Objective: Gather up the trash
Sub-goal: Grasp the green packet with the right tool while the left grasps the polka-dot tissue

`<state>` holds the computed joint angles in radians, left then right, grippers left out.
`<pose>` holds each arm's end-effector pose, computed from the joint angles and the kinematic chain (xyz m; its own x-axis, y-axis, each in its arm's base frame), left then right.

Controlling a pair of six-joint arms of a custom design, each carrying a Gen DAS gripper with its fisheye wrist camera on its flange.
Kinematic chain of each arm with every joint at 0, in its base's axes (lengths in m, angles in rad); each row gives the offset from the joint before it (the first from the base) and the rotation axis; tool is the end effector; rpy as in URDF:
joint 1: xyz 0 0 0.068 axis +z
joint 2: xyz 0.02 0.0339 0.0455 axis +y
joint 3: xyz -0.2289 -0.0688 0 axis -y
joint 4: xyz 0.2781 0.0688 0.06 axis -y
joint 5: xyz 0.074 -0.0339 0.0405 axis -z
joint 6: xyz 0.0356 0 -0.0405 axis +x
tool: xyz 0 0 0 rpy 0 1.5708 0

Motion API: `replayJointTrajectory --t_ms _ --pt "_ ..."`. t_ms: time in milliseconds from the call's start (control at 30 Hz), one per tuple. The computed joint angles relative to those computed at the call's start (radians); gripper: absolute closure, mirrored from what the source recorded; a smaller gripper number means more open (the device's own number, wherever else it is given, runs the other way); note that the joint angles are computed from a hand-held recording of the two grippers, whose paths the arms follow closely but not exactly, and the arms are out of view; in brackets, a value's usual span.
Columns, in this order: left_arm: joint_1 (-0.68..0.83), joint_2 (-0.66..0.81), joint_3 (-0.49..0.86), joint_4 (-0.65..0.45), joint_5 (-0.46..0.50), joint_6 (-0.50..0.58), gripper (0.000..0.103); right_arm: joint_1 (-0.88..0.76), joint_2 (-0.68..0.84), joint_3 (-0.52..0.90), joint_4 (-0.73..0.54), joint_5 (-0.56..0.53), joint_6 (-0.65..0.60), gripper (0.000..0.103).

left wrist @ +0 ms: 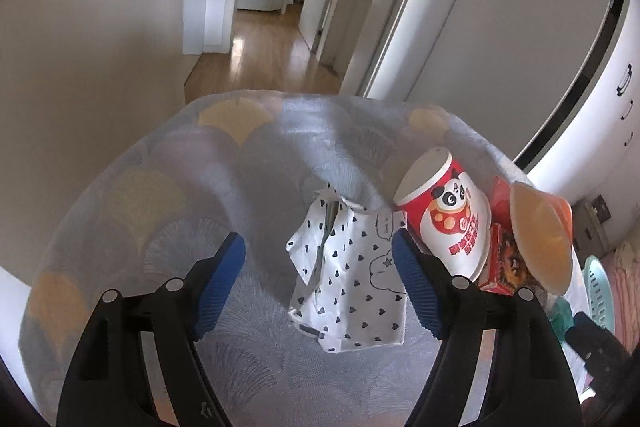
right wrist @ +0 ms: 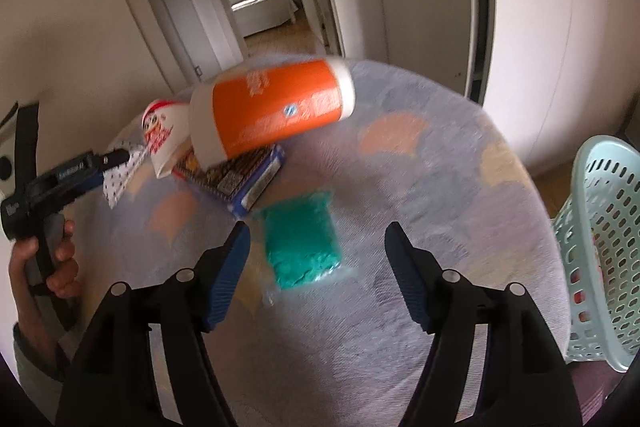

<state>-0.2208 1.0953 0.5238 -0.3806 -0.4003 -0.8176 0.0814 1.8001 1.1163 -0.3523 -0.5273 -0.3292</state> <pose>0.2406 -0.0398 0.1301 -0.5299 -0.5696 -0.6283 -0.5927 0.7786 -0.2060 0.3762 0.0487 0.1171 -0.7062 -0.3379 -0.6222 -0.5856 0.7727 0.2450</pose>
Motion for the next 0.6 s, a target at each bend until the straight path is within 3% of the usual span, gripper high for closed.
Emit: replayJointTrajectory --t_ms 167,267,300,367,400,433,600 --pt "-0.004 0.044 0.024 -0.019 -0.031 0.016 0.042 0.041 0.000 -0.011 0.000 0.071 -0.036 0.035" --pt "-0.025 0.077 0.040 -0.028 -0.059 0.025 0.061 0.061 -0.019 -0.040 0.028 0.116 -0.042 0.035" --pt "-0.038 0.094 0.052 -0.038 -0.078 0.026 0.072 0.068 -0.027 -0.049 0.035 0.128 -0.046 0.035" --pt "-0.061 0.124 0.068 -0.049 -0.107 0.030 0.087 0.079 -0.043 -0.072 0.055 0.149 -0.056 0.048" --pt "-0.069 0.122 0.066 -0.045 -0.107 0.037 0.094 0.083 -0.047 -0.078 0.055 0.150 -0.066 0.060" --pt "-0.072 0.120 0.065 -0.038 -0.105 0.041 0.096 0.097 -0.052 -0.093 0.068 0.157 -0.062 0.066" --pt "-0.124 -0.002 0.044 -0.109 -0.128 0.008 0.098 0.074 -0.066 -0.100 0.062 0.115 -0.070 0.068"
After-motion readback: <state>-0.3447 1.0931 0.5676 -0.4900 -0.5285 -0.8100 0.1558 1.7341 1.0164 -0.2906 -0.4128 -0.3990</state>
